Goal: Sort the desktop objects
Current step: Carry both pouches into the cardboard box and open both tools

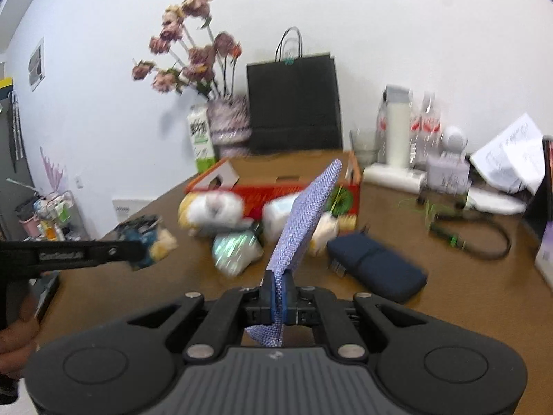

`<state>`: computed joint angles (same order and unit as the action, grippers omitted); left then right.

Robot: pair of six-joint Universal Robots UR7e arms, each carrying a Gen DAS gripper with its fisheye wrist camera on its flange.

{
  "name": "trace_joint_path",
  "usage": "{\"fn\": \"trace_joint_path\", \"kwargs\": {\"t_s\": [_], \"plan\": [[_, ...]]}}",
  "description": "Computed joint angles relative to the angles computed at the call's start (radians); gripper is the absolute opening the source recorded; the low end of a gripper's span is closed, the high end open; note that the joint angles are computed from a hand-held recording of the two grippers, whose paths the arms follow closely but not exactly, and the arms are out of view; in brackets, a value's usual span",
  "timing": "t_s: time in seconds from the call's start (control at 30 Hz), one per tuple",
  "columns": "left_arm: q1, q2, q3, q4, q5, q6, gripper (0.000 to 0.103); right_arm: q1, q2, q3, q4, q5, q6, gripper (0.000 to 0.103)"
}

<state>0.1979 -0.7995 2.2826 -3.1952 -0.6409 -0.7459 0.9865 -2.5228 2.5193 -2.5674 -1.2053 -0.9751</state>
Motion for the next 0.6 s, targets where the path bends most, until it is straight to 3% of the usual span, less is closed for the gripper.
{"fn": "trace_joint_path", "kwargs": {"t_s": [0.1,0.17,0.33,0.4,0.5,0.6], "plan": [[0.074,0.035,-0.101,-0.052,0.054,0.198,0.01,0.154,0.214,-0.099,-0.137,-0.075,0.072,0.002],[0.157,0.062,-0.209,-0.062,0.034,0.356,0.01,0.263,0.385,-0.209,-0.17,-0.153,0.116,0.002],[0.342,0.199,-0.562,0.075,0.108,0.565,0.011,0.47,0.781,-0.522,-0.198,-0.357,0.162,0.002],[0.412,0.258,-0.714,0.245,0.117,0.547,0.012,0.506,0.938,-0.67,-0.139,-0.426,0.167,0.002],[0.506,0.348,-0.931,0.506,0.092,0.49,0.011,0.511,1.169,-0.921,0.032,-0.547,0.259,0.002],[0.558,0.411,-1.062,0.634,0.084,0.488,0.01,0.523,1.321,-1.055,0.026,-0.719,0.278,0.002]]}}
